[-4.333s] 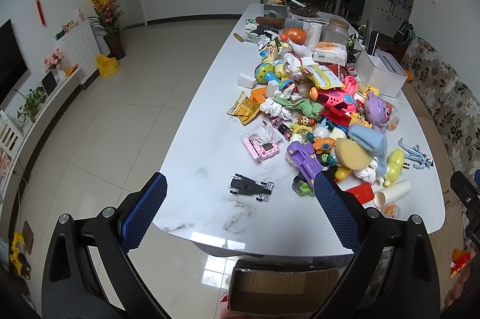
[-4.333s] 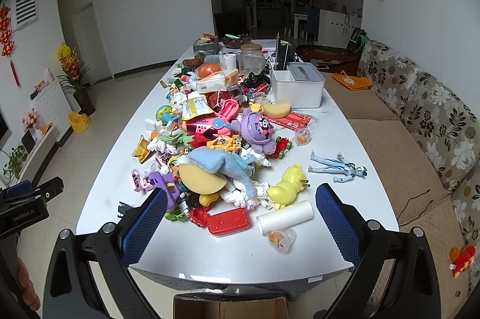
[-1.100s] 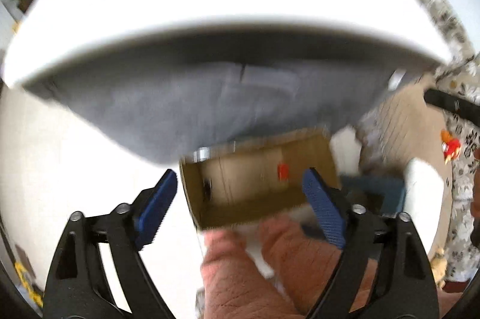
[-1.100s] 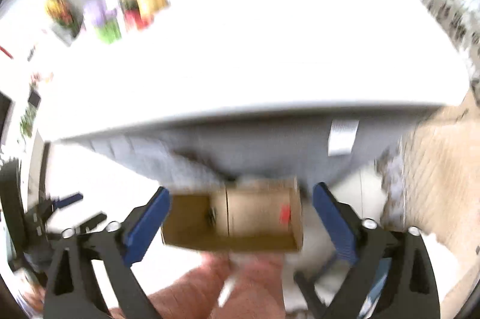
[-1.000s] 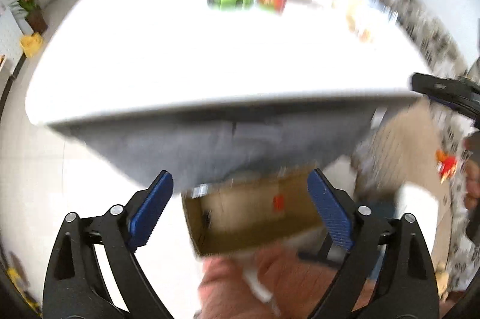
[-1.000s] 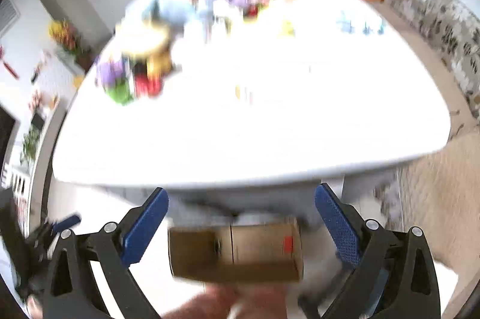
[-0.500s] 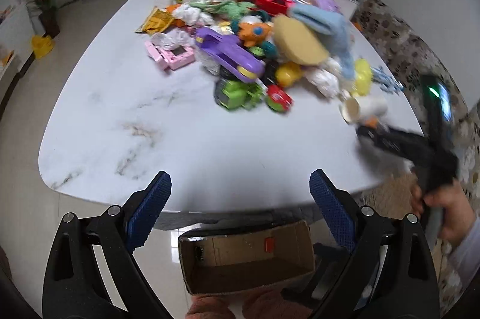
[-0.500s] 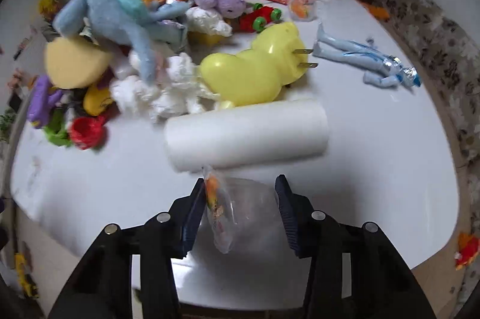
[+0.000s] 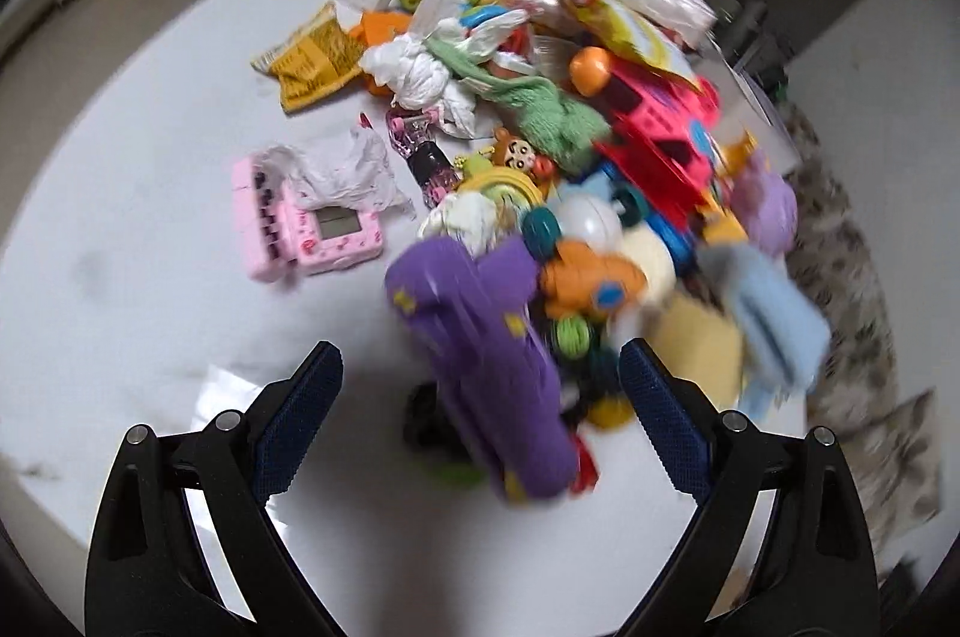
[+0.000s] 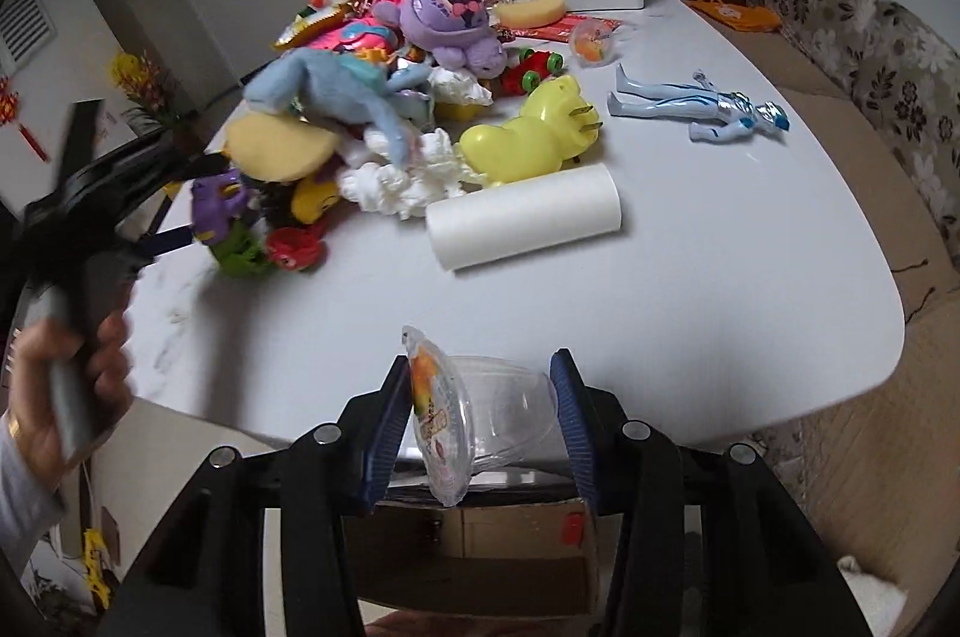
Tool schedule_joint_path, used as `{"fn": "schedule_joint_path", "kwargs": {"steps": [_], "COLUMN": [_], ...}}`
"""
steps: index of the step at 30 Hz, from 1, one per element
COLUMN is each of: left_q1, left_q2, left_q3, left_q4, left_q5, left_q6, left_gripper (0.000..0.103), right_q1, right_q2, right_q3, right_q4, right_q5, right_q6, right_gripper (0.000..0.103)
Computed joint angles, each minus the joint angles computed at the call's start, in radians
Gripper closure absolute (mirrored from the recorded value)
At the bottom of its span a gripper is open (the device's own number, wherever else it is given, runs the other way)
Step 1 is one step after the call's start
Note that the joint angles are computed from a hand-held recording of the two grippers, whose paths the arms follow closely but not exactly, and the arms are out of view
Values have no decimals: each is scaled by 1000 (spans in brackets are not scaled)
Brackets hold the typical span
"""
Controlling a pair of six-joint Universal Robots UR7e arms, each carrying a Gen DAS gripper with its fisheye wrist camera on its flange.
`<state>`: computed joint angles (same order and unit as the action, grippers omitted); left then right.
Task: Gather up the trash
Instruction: 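Grasp the clear plastic cup with the right tool while the left tool grasps the purple toy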
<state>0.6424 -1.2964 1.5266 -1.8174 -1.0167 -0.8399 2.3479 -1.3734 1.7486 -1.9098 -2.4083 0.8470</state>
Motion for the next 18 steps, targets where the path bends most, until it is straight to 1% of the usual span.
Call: {"fn": "schedule_joint_path", "kwargs": {"steps": [1,2,3,4,6,8,12,18], "left_q1": [13,21,37,46,52,47,33,-35], "left_q2": [4,5,6,1,-9,-20,-52,-87], "left_q3": [1,4,5,13,19,12,1,-64], "left_q4": [-14,-31,-45,-66,-94,-88,-111,-75], "left_q5": [-11,-26,-63,-92,-116,-122,-129,-68], "left_q6": [-7,-6,-10,-13,-16,-19,7,96], "left_gripper": [21,31,58,66,75,78,78,78], "right_q1": [8,15,14,17,24,25,31,42], "right_q2": [-2,-3,-3,0,5,7,26,70], "right_q3": [-1,-3,-4,-8,-19,-23,-39,-76], "right_q4": [8,14,10,14,25,5,-46,-119], "right_q5": [1,3,4,0,-5,0,1,28], "right_q6": [12,24,22,24,27,16,-20,-86], "right_gripper": [56,56,56,56,56,56,56,56]}}
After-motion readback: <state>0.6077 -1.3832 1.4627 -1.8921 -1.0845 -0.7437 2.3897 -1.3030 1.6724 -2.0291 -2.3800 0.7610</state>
